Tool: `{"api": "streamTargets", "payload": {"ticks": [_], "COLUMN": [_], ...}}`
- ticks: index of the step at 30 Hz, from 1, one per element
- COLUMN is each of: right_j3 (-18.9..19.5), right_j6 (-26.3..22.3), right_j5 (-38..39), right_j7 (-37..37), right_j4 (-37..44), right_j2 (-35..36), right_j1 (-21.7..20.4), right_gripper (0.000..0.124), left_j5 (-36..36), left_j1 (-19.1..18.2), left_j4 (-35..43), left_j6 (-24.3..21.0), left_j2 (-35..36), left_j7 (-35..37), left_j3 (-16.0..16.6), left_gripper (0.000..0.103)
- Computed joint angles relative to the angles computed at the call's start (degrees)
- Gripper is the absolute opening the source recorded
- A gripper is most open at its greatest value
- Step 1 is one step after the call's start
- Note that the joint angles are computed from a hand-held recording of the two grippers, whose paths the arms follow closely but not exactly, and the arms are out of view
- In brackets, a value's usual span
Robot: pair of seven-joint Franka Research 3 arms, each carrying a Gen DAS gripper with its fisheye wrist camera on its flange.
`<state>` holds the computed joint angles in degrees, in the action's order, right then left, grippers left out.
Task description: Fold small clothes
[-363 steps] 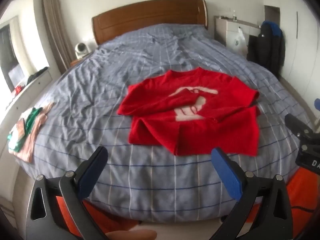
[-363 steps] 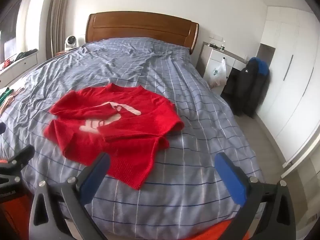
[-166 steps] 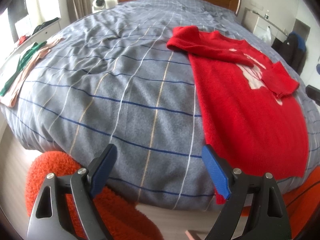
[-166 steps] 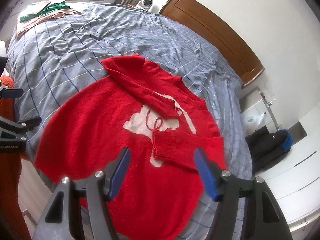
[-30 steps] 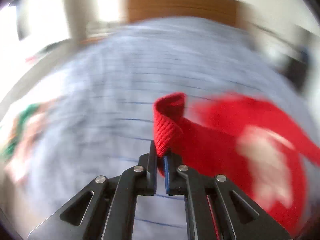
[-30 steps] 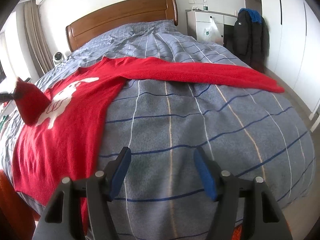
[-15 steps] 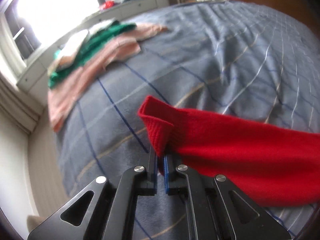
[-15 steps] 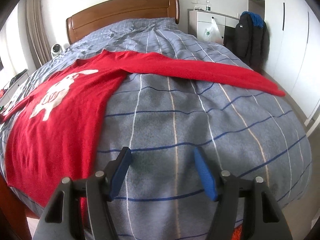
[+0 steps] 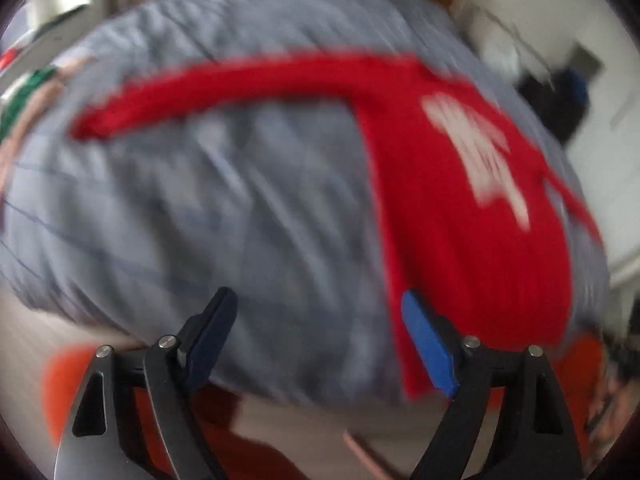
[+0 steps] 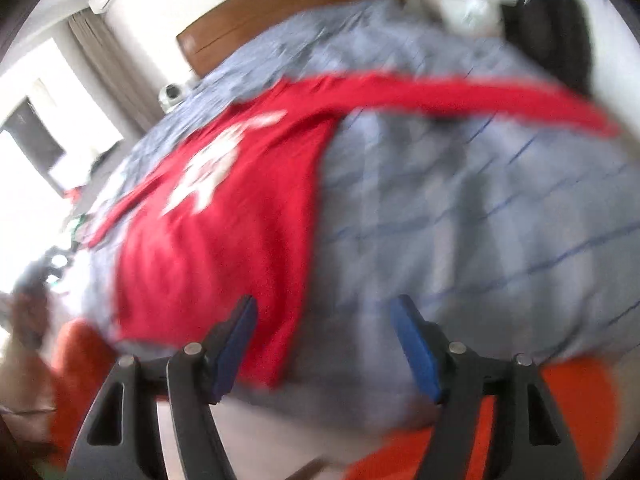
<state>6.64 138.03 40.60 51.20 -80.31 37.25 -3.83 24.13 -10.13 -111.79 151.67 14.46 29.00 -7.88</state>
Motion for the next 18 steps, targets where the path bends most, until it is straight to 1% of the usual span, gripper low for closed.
{"api": "streamTargets", "payload": {"ticks": [2,4,6,7,8,9,10,11,12,15,18], "right_j3": [0.0,0.1,1.0,1.0,1.0,1.3,1.4,1.1,0.9,-0.4,-1.1], "right_j6": [-2.2,-5.1,-8.2,-9.4,-9.8,-10.1,-10.6,-11.4,-11.4,-9.6,-9.2], "right_j5": [0.0,-0.3,0.2,-0.4,-0.8,-0.8,-0.9,-1.8,-2.5,-5.4,-6.7], "right_j7": [1.7,4.1,4.4,4.5,4.6,4.3,4.3,4.7,4.9,4.6,4.3], "right_j4": [1.3,3.9,6.3,7.8,8.7,9.1,9.9,11.2,11.4,8.8,4.7], "right_j2": [1.5,3.7,5.6,6.7,7.4,7.7,8.2,8.9,9.0,6.6,2.9], "right_j1": [0.0,0.0,-0.7,-0.5,-0.1,-0.1,0.1,0.5,0.9,2.5,2.5], "right_gripper": [0.069,0.069,0.069,0.069,0.068,0.062,0.055,0.027,0.005,0.004,0.004], "left_j5": [3.2,3.9,3.2,1.6,0.3,-0.3,-1.7,-4.1,-3.9,-4.3,-2.6], "left_j1": [-2.5,-3.6,-3.6,-3.0,-2.6,-2.8,-2.6,-1.5,-2.5,-3.3,-4.4], "left_j4": [2.0,4.8,6.0,6.7,7.9,9.4,10.4,11.0,11.5,10.3,8.4], "left_j6": [-1.4,-3.4,-2.8,-2.6,-3.2,-4.2,-4.3,-3.9,-4.3,-4.0,-5.4], "left_j2": [2.5,5.1,6.6,7.5,8.5,9.6,10.4,11.1,11.2,9.4,7.2], "left_j7": [-1.7,-0.6,-0.4,1.6,3.9,5.6,7.7,10.7,10.0,9.6,8.0], "left_j3": [0.0,-0.3,-0.4,-1.1,-1.7,-2.0,-2.6,-3.6,-2.8,-2.0,-1.0], "left_gripper": [0.086,0.086,0.086,0.084,0.070,0.055,0.014,0.002,0.002,0.001,0.001]}}
